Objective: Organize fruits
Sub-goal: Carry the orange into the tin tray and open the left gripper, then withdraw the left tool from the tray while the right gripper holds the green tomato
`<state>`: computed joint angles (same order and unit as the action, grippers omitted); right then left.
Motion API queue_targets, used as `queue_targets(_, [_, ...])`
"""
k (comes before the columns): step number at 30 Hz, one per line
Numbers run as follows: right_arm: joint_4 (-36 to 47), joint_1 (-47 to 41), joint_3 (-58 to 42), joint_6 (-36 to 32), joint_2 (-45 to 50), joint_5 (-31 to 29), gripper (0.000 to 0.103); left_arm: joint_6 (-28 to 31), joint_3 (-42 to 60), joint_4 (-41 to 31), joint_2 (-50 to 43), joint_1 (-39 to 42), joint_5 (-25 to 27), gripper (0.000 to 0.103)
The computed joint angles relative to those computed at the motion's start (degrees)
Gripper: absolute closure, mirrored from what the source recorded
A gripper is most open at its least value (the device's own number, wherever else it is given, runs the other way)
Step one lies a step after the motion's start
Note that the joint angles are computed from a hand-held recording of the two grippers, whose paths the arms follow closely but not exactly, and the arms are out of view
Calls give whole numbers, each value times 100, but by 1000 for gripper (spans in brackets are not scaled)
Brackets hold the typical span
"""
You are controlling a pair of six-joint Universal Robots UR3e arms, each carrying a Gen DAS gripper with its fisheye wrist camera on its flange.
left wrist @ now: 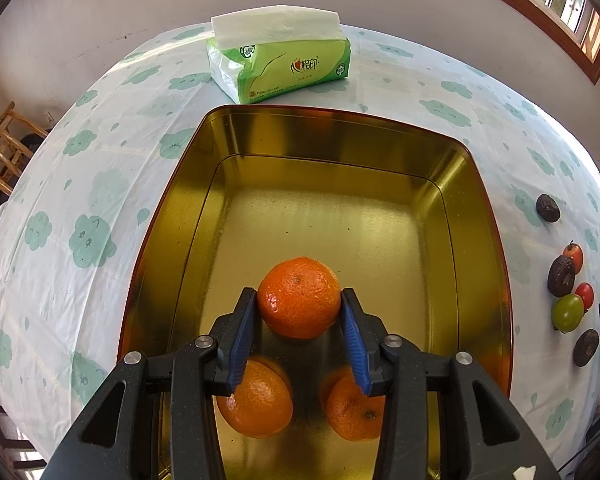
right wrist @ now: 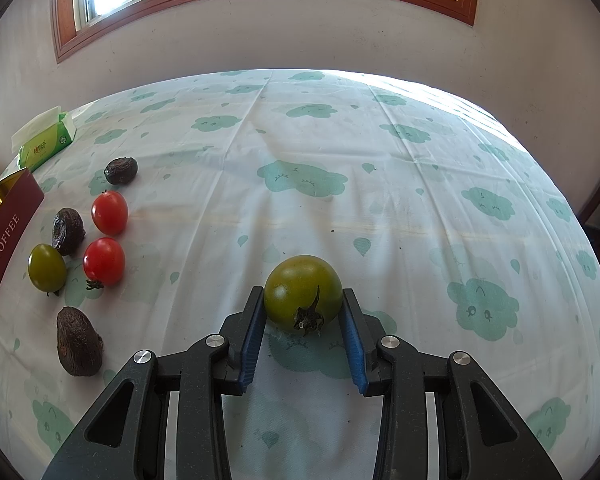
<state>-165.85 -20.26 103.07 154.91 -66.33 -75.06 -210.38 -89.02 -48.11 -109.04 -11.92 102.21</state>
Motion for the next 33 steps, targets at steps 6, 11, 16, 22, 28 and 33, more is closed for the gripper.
queue_targets(6, [1, 5, -5, 3, 1, -6, 65, 37, -54, 24, 127, -13, 45, 60])
queue_targets(11, [1, 4, -5, 1, 0, -8, 65, 24, -117, -5, 289, -76, 91, 56])
queue_targets(16, [-1, 8, 0, 8, -2, -7, 65, -79, -266, -48, 586, -147, 124, 55])
queue_targets(22, [-12, 11, 15, 10, -9, -10, 65, -357, -632, -138, 1065, -268, 223, 50])
queue_targets(28, [-31, 16, 21, 6, -5, -25, 65, -541, -1032, -165, 1509, -542, 631, 40])
queue_targets(33, [-50, 27, 26, 1, -4, -44, 66, -652, -1360, -99, 1831, -644, 866, 33])
